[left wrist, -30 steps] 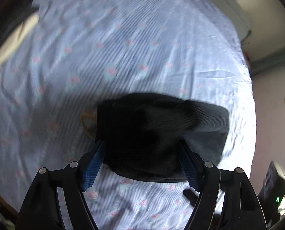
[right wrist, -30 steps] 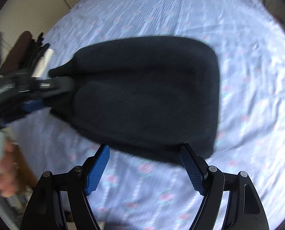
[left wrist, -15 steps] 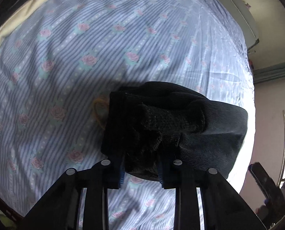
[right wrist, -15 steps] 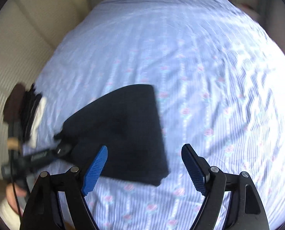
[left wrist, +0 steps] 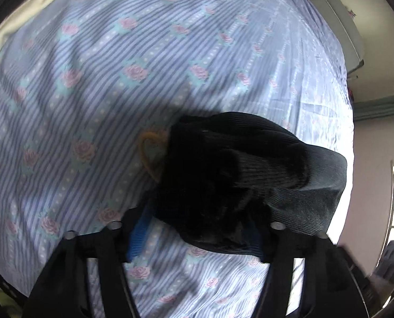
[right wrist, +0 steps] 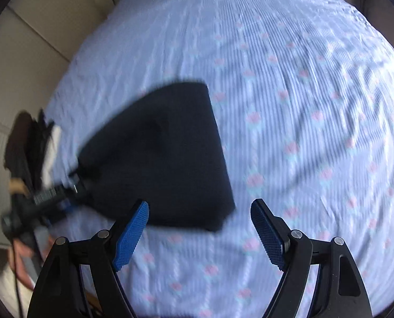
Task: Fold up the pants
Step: 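Close the left tool on one end while the right tool grips the other end, then lift the bundle with both tools and carry it toward the clothes stack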
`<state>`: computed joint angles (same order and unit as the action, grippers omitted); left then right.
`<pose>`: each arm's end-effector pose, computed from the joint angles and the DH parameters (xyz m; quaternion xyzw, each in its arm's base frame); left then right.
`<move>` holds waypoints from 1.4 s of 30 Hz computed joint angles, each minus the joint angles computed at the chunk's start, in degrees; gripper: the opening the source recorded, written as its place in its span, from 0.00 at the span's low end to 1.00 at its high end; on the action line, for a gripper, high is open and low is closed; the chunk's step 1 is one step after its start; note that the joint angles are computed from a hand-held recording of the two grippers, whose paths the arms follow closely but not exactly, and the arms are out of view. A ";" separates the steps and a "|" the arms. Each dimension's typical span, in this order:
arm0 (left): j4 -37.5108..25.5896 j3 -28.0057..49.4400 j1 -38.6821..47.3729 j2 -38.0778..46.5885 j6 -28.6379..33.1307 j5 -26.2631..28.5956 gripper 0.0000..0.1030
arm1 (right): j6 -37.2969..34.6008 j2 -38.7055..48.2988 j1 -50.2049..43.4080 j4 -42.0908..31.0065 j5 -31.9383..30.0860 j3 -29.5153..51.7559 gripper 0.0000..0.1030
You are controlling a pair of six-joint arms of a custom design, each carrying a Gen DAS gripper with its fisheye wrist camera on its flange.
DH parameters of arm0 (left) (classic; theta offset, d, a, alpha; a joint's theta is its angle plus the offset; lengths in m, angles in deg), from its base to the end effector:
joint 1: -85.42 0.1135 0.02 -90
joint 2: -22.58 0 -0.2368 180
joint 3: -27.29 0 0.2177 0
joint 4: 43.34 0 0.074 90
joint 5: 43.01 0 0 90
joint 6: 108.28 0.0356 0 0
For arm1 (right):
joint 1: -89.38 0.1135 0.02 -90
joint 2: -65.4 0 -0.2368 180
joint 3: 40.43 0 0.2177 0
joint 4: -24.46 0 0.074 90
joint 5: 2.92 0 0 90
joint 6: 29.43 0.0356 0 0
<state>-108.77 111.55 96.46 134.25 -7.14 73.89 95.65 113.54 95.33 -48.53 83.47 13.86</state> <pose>0.2931 0.0408 0.1277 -0.0049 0.9723 -0.2328 0.0211 0.1206 0.0148 0.2125 0.2401 0.9493 0.0992 0.1771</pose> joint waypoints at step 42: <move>-9.96 -5.13 -0.51 -19.26 3.18 11.68 0.37 | -6.40 0.47 -5.35 2.35 -8.28 2.77 0.49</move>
<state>-118.73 106.41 95.95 114.99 -3.97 85.57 89.24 114.01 89.98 -46.18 75.19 16.63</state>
